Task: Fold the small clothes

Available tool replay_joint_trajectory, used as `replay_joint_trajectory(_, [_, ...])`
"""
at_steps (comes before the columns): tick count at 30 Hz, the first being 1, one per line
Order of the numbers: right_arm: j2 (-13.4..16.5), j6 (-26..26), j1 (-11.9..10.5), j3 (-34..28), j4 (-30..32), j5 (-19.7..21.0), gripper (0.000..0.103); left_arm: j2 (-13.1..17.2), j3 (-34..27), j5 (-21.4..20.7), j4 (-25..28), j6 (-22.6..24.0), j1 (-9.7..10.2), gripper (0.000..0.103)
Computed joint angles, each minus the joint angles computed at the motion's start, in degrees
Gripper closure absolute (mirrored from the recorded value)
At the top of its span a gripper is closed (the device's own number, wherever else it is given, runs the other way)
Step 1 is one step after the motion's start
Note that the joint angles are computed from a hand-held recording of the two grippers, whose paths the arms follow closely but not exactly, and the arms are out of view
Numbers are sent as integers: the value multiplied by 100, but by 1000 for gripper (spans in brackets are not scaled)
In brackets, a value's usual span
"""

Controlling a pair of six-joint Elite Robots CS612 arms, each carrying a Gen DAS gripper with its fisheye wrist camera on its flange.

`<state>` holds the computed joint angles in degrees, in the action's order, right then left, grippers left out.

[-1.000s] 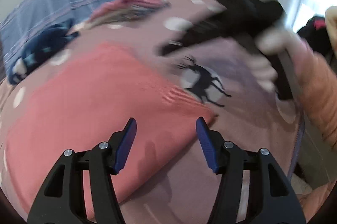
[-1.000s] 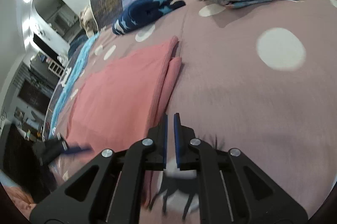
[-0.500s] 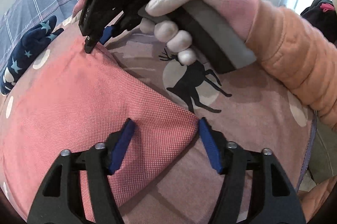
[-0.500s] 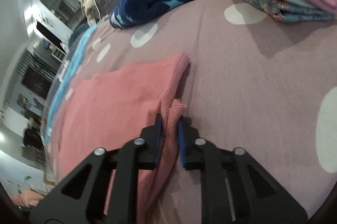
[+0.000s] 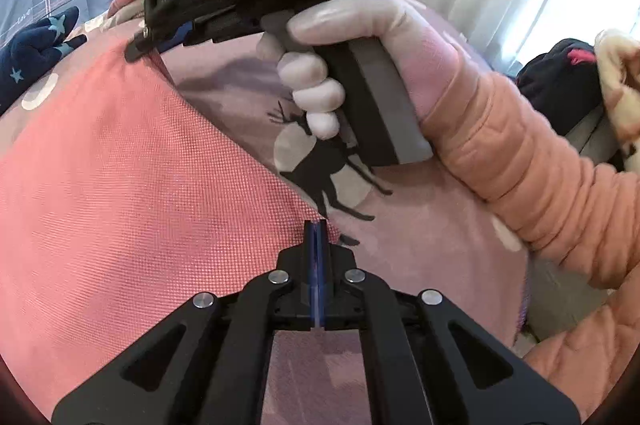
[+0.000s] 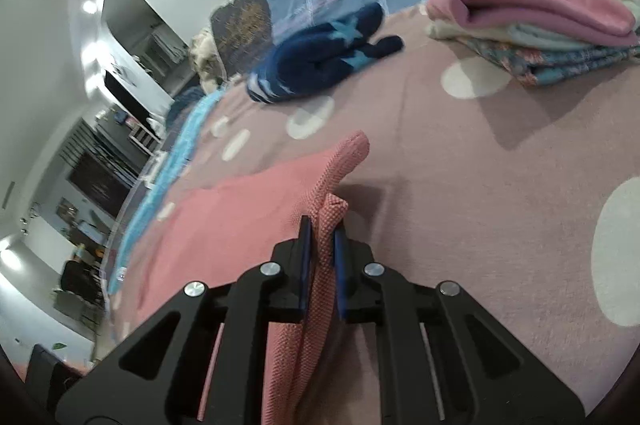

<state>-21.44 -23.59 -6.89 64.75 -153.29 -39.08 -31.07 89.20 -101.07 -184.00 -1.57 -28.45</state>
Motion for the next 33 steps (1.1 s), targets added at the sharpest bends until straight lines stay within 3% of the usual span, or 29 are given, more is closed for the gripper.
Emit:
replay_joint_trajectory(3, [118,-48,47,-190,286,-252,92,-3,-20,-18,39,130,0,103])
replay_joint_trajectory(8, [207,115,-18,-306,401,86,90,-1,-18,-55,64,200,1,102])
replay_joint_trajectory(10, [236,178,-38,-348,475,185,90,5,-46,-60,85,217,-4,98])
replay_joint_trajectory(12, [228,242,-53,-314,413,219,90,-19,-10,-42,80,266,-32,86])
replay_joint_trajectory(15, [231,296,-72,-298,356,275,90,-43,32,152,61,515,-110,74])
replay_joint_trajectory(22, [296,745,-127,-356,202,438,91,-68,49,992,64,536,-265,73])
replay_joint_trajectory(25, [294,552,-131,-397,472,491,90,-65,23,1116,129,524,-280,73])
replay_joint_trajectory(28, [261,195,-130,-394,758,589,77,-109,63,1491,176,641,-363,73])
replay_joint_trajectory(30, [214,-137,-117,-358,938,598,62,-135,110,1731,78,785,-431,62])
replay_joint_trajectory(32, [165,-389,-77,-312,966,464,56,-126,135,1966,-26,928,-475,51])
replay_joint_trajectory(33, [137,-405,-45,-255,802,310,57,-108,120,1980,-4,930,-468,51])
